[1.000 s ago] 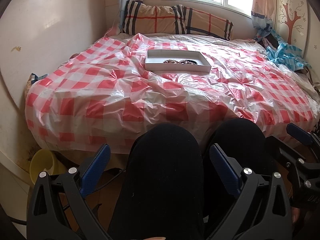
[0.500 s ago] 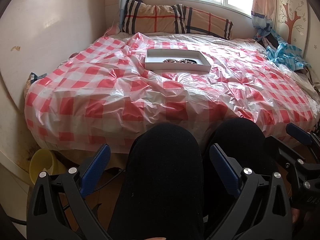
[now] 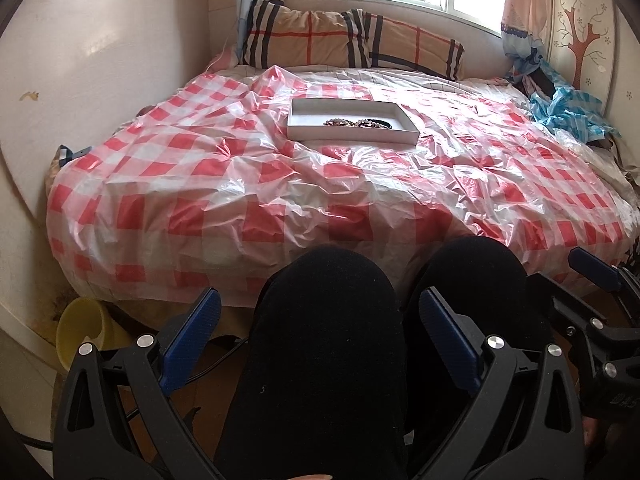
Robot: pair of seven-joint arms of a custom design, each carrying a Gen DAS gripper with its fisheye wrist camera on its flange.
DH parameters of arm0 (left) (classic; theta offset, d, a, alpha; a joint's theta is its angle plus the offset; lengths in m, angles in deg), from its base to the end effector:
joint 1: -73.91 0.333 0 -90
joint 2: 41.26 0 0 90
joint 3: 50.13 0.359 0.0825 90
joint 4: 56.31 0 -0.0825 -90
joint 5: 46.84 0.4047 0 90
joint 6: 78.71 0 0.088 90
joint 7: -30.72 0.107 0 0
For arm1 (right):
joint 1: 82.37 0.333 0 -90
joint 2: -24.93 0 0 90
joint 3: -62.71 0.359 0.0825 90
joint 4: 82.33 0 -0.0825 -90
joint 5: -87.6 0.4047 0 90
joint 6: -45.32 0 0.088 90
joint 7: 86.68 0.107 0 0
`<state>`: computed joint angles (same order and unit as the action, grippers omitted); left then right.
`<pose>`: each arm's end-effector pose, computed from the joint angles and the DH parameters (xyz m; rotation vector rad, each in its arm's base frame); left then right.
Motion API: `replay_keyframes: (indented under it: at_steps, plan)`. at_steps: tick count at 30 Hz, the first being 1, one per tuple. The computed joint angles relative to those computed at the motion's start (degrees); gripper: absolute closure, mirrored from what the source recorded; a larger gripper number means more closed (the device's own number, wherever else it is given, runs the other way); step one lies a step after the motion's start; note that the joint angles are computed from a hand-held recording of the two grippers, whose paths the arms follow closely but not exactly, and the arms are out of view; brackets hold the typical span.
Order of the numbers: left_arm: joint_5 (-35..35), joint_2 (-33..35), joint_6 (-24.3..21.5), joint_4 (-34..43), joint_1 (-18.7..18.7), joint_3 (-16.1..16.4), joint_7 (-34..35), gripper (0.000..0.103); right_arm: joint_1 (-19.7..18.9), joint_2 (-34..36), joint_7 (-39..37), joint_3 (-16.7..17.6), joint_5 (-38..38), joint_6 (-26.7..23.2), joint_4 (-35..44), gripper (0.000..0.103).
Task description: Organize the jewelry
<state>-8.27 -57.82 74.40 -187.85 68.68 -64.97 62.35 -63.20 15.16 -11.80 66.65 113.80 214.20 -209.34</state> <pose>0.4719 -0.2046 0.5621 -1.8423 1.5924 -0.7052 0.5195 0.1927 0.5856 -1.7938 1.3726 -0.4545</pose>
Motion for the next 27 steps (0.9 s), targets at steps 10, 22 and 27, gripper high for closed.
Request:
replay_keyframes:
  at_steps: [10,22,27]
  plan:
    - [-1.7,0.4,-1.0,0.8,-0.9,0.4,1.8,0.008,0.0,0.0,0.0,-0.1,0.0,-0.1,0.0,0.007]
    - [-2.9,0.7,-1.7,1.3,-1.2,0.5,3.2,0.008,0.0,0.1,-0.2,-0.1,0.1,-0.2,0.1,0.007]
    - [-3.7,1.8,-1.6,1.8,-1.4,0.9,4.1,0.008,-0.2,0.4,-0.3,0.1,-0.6,-0.2,-0.1,0.007]
